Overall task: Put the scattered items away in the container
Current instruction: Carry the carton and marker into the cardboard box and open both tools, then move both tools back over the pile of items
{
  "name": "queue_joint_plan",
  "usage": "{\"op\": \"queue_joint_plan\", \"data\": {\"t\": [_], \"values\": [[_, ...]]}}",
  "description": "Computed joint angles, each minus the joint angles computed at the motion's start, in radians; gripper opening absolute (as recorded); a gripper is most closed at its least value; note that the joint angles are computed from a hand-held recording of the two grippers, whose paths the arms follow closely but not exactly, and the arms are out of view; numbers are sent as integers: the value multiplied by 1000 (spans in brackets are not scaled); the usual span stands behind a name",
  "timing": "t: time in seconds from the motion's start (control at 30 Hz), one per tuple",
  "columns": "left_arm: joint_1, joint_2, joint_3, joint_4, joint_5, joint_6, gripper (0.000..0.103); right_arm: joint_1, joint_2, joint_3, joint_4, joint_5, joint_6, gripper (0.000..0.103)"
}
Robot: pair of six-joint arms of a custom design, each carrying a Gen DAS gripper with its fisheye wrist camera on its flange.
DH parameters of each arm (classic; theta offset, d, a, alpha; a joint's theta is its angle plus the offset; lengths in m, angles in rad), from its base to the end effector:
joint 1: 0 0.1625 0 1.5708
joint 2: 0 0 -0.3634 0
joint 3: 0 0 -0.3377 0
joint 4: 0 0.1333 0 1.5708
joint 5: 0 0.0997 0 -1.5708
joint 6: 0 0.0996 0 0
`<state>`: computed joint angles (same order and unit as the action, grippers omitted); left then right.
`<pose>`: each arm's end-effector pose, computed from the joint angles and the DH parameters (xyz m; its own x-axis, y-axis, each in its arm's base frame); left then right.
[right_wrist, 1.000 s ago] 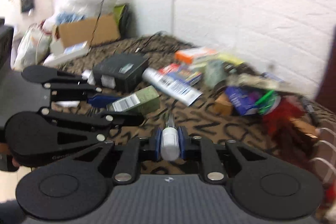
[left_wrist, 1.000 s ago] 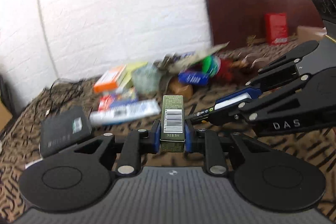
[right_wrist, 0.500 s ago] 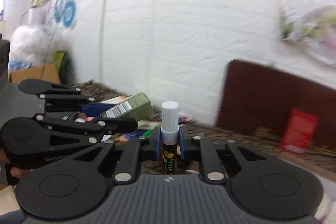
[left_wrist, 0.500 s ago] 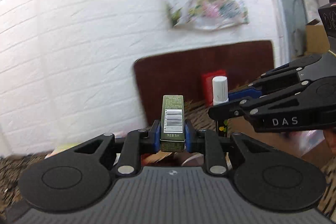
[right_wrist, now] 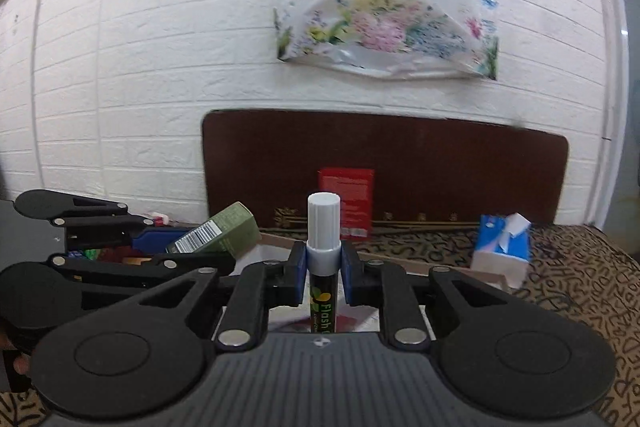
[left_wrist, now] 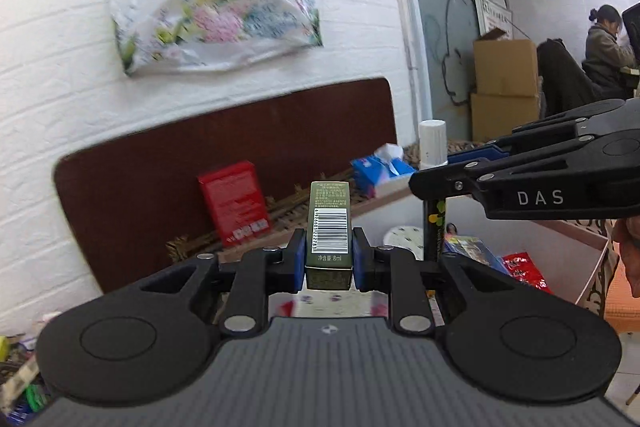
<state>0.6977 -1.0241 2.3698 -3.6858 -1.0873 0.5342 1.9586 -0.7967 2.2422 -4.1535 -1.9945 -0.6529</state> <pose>-0.1890 -0.3929 0.1498 -0.4226 0.6401 -0.6416 0.8896 0.1576 -0.4287 0.2445 -0.3544 0.1396 -0.6859 -0.2357 0.6885 -0.7246 0.3094 -0.6159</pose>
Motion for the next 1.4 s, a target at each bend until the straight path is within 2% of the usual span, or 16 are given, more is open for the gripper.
{"op": "queue_joint_plan", "data": {"t": [0.13, 0.3, 0.37, 0.4, 0.47, 0.5, 0.7, 0.8, 0.93, 1.03, 1.1, 1.2, 1.33, 1.4], "values": [[0, 37, -36, 64, 32, -34, 23, -34, 7, 8, -35, -20, 24, 19], [-13, 23, -47, 173, 108, -106, 27, -52, 28, -33, -18, -59, 47, 26], [-26, 3, -50, 249, 136, -147, 60, -57, 33, -54, 20, -76, 64, 37], [-35, -1, -39, 246, 146, -151, 67, -59, 39, -60, 19, -81, 67, 52], [-51, 11, -16, 182, 172, -130, 82, -55, 48, -67, 12, -90, 73, 59], [-56, 13, -10, 170, 180, -126, 83, -50, 53, -70, 6, -100, 76, 65], [-59, -36, 23, 157, 173, -176, 83, 2, 71, -84, -68, -157, 17, 73], [-67, -96, 84, 84, 134, -171, 85, 40, 80, -74, -106, -122, -4, 96], [-76, -208, 197, 17, 150, -127, 90, 101, 113, -69, -80, -58, 22, 95], [-60, -290, 285, -35, 213, -62, 92, 148, 176, -102, -53, -13, 44, 95], [-33, -319, 330, -88, 275, 1, 93, 171, 224, -132, -17, 29, 68, 96], [56, -312, 361, -206, 363, 133, 93, 200, 300, -196, 70, 80, 88, 97], [258, -293, 299, -317, 432, 285, 93, 228, 392, -295, 220, 121, 108, 97], [363, -284, 226, -315, 468, 296, 92, 234, 426, -332, 282, 137, 124, 97]]}}
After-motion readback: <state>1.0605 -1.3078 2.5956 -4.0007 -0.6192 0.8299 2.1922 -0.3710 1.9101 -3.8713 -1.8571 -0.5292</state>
